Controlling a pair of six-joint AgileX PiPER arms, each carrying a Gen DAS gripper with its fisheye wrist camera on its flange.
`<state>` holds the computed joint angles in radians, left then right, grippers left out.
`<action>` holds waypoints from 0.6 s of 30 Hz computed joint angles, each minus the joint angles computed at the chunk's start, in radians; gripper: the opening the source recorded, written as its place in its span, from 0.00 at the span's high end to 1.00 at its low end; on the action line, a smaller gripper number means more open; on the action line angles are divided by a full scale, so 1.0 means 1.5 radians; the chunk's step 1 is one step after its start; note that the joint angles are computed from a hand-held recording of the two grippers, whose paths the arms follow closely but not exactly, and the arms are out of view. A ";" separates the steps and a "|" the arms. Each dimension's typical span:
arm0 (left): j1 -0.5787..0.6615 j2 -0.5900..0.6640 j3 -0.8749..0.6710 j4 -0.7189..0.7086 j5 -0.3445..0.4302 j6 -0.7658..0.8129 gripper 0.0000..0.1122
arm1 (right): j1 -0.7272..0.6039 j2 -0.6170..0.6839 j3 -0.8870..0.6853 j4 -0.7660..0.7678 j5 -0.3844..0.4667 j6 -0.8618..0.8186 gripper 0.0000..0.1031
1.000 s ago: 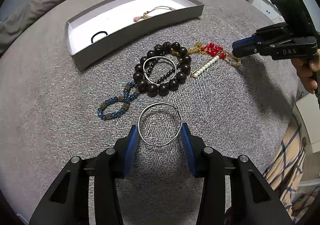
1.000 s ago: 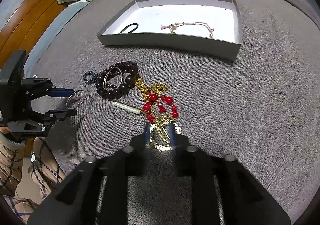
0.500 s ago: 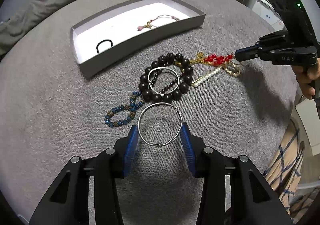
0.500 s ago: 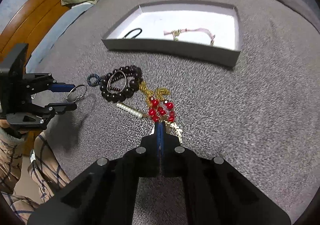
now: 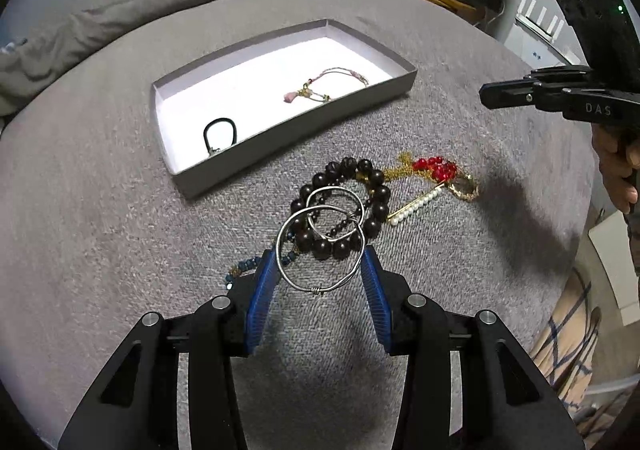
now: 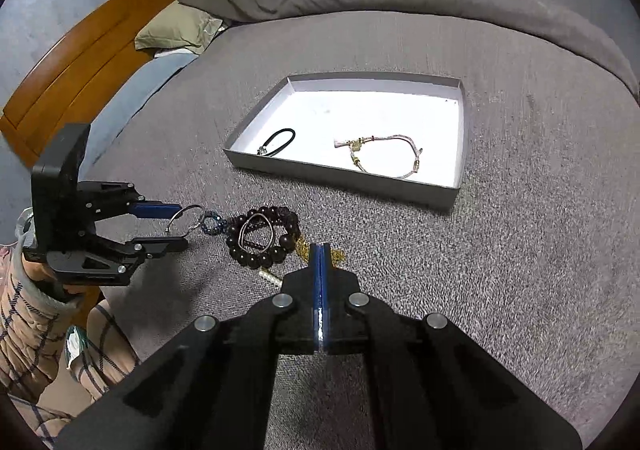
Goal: Organize jewelry
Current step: 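Lower the right tool onto the red-bead gold necklace and close on it, then lift the red-bead necklace with the right tool while the left tool grips the silver bangles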
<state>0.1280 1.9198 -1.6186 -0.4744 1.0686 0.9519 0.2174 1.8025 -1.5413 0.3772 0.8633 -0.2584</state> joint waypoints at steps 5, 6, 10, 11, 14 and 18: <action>-0.009 0.010 0.006 0.011 -0.007 -0.002 0.60 | 0.014 0.039 -0.007 -0.045 0.012 0.037 0.98; -0.009 0.012 0.009 0.011 -0.010 -0.001 0.60 | 0.014 0.049 -0.004 -0.043 0.012 0.037 0.97; -0.009 0.016 0.019 0.013 -0.017 0.003 0.60 | 0.012 0.078 0.012 -0.034 0.007 0.039 0.89; -0.008 0.016 0.023 0.011 -0.020 0.006 0.60 | 0.012 0.084 0.015 -0.036 0.003 0.042 0.84; -0.008 0.019 0.023 0.009 -0.023 0.006 0.60 | 0.009 0.088 0.025 -0.020 -0.006 0.030 0.79; -0.009 0.023 0.019 0.010 -0.024 0.005 0.60 | 0.004 0.090 0.031 -0.004 -0.013 0.020 0.76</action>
